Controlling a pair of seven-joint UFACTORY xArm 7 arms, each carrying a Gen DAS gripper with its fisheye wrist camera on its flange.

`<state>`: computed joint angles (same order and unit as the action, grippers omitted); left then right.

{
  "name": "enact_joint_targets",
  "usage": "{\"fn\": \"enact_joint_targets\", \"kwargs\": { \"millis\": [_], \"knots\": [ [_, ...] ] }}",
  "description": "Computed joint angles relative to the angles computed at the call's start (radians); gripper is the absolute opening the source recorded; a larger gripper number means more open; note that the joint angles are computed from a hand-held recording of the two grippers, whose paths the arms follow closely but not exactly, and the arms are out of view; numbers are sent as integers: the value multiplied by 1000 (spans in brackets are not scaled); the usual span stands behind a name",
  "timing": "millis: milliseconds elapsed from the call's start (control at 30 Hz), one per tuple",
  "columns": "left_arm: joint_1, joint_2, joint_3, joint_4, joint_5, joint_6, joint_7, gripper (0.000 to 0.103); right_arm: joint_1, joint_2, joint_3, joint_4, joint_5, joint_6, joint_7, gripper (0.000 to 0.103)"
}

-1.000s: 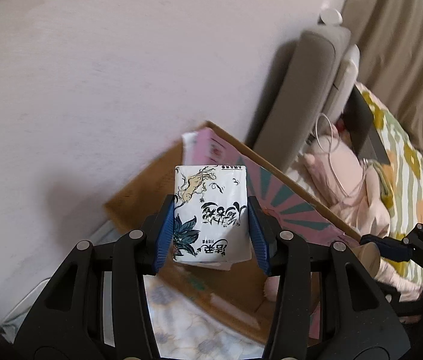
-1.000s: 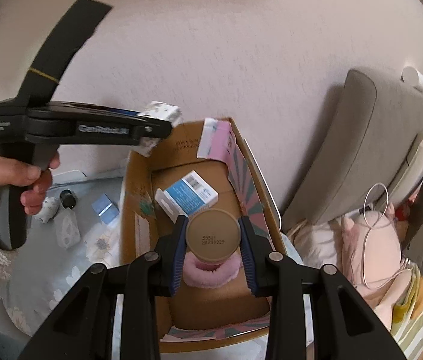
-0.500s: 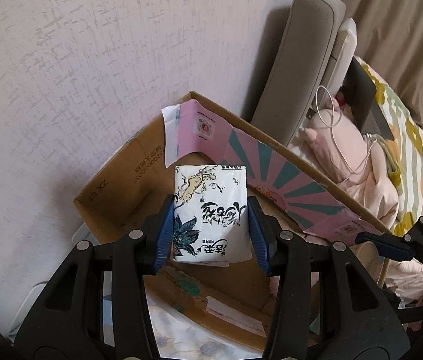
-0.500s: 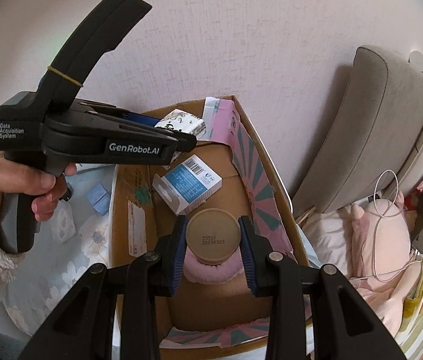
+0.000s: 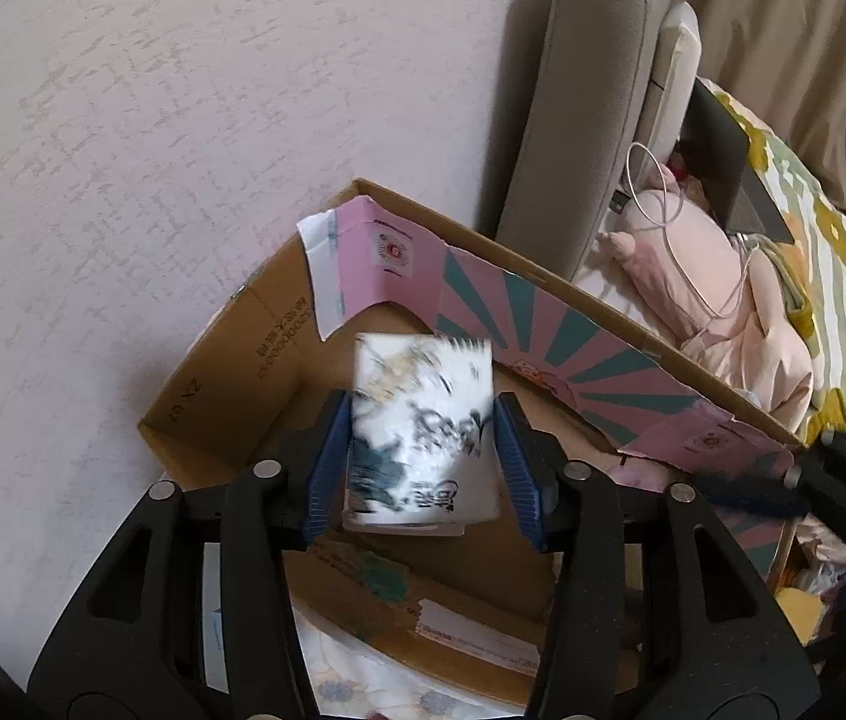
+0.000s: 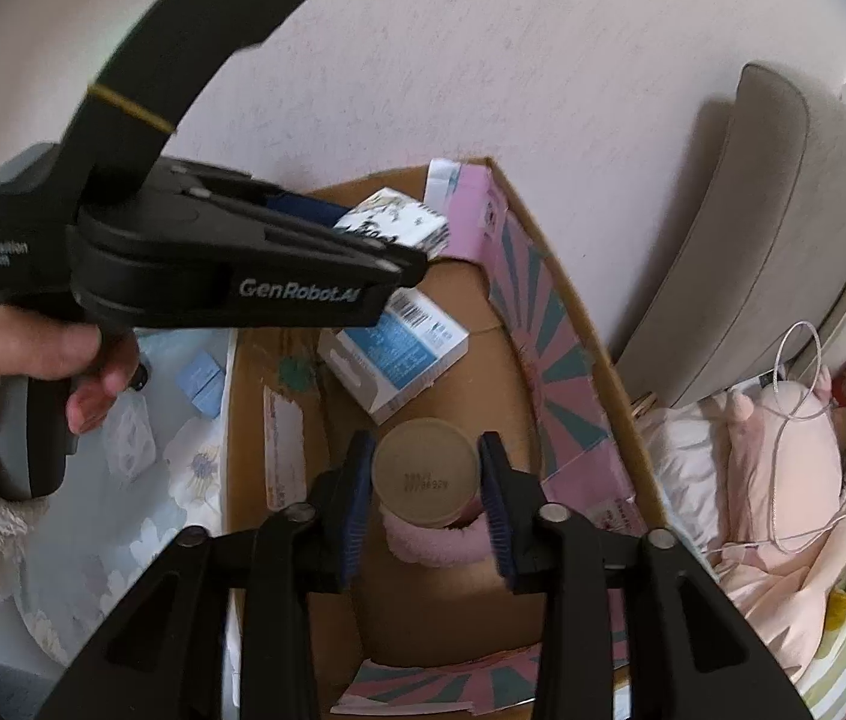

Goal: Organize objects
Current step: 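Open the left tool over the box while the right tool releases the lid, then move both tools back toward the sock and jar in the tray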

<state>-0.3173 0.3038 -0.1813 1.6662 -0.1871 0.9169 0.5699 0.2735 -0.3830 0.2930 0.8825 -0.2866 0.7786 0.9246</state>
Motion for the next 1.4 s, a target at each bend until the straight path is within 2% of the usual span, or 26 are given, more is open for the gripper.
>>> {"fn": "enact_joint_targets", "kwargs": {
  "millis": [33, 67, 167, 400, 733, 1033, 1233, 1267, 1300, 1333, 1367, 1400],
  "knots": [
    [-2, -5, 1, -7, 7, -7, 1, 84, -1, 1, 3, 1, -2, 5, 6, 59],
    [-4, -8, 1, -9, 11, -9, 1, 103, -3, -1, 8, -2, -7, 3, 17, 73],
    [7, -25, -5, -33, -19, -20, 23, 103, -6, -15, 12, -18, -15, -20, 42, 75],
    [18, -60, 1, -70, -38, -15, 32, 103, -2, -13, 28, 3, -31, 21, 59, 75],
    [72, -127, 20, -31, -138, 79, 55, 103, 12, -30, 38, 65, -42, 94, 58, 75],
    [148, -249, 81, -64, -215, 99, 87, 103, 8, -35, 58, 172, -69, 151, 11, 75],
    [218, -321, 144, -93, -263, 96, 92, 103, 14, 15, 79, 264, -105, 118, -8, 76],
    [227, -332, 152, -100, -266, 94, 91, 103, 16, 27, 81, 278, -113, 105, -12, 78],
    [242, -347, 166, -111, -267, 85, 86, 103, 20, 45, 83, 296, -121, 90, -18, 90],
    [251, -356, 173, -119, -268, 81, 86, 103, 25, 61, 83, 311, -125, 74, -24, 98],
    [262, -367, 182, -129, -263, 74, 81, 103, 33, 76, 80, 323, -127, 51, -34, 102],
    [274, -376, 192, -138, -256, 66, 74, 103, 42, 93, 77, 334, -127, 25, -45, 102]
  ]
}}
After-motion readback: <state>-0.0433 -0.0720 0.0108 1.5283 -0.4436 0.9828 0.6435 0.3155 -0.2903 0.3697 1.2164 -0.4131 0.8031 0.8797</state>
